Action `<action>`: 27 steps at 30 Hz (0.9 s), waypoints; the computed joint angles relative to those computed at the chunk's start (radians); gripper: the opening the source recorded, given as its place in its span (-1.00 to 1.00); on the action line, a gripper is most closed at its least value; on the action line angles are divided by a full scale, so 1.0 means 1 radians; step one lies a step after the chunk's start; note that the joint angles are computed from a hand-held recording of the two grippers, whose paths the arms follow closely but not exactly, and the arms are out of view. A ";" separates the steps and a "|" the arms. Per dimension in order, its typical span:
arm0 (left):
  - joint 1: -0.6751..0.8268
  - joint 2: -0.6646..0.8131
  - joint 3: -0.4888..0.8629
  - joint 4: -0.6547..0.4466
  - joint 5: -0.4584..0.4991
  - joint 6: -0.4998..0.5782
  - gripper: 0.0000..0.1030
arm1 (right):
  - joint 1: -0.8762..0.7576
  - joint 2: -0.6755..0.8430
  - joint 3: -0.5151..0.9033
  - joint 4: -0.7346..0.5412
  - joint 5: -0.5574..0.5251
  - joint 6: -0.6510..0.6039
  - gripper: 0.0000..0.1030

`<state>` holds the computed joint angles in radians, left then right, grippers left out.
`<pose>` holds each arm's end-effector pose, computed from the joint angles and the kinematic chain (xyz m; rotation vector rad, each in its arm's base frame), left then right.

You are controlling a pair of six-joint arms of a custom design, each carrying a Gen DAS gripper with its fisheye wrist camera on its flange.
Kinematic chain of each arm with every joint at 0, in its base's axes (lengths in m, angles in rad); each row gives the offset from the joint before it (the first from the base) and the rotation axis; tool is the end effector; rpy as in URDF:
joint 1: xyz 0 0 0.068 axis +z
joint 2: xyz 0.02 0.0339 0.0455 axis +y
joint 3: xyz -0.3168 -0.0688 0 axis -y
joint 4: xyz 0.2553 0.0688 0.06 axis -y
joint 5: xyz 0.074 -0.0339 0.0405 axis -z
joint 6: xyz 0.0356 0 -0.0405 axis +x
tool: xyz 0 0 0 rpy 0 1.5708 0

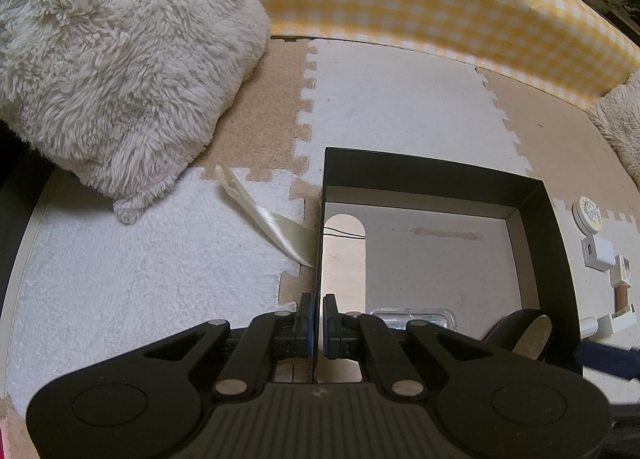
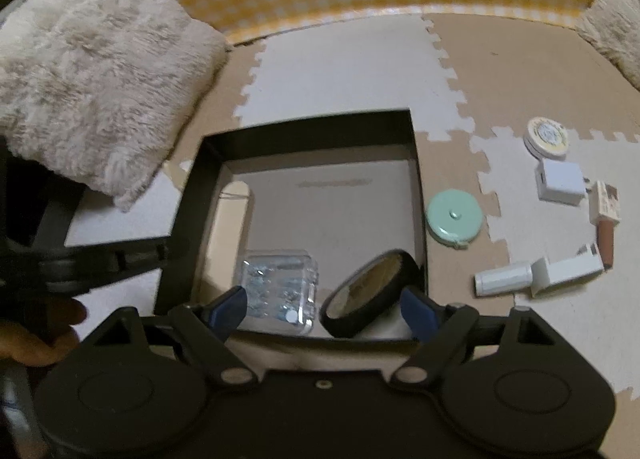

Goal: Organize rigid objects
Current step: 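Lower the black oval case into the box and open the right gripper, then move the right gripper away from the box to the white charger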

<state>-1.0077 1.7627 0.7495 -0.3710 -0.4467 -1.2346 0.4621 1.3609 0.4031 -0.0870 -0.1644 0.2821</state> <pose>0.1657 -0.2337 0.1353 -0.3573 2.6364 0.0385 0.1807 0.0965 0.1547 -0.2992 2.6560 0.4666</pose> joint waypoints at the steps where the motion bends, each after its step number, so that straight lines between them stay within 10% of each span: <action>1: 0.000 0.000 0.000 0.000 0.000 0.000 -0.93 | -0.016 -0.007 0.004 -0.001 -0.018 -0.016 0.59; 12: 0.002 -0.007 -0.003 0.002 0.002 -0.001 -0.93 | -0.179 0.113 0.160 -0.109 -0.170 -0.440 -0.72; 27: -0.001 -0.017 -0.017 0.016 0.002 -0.010 -0.93 | -0.115 0.295 0.209 -0.236 -0.060 -0.561 -0.94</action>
<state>-1.0090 1.7455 0.7324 -0.3552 -0.4444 -1.2446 0.3469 1.6564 0.6121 -0.3225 -0.2248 -0.2787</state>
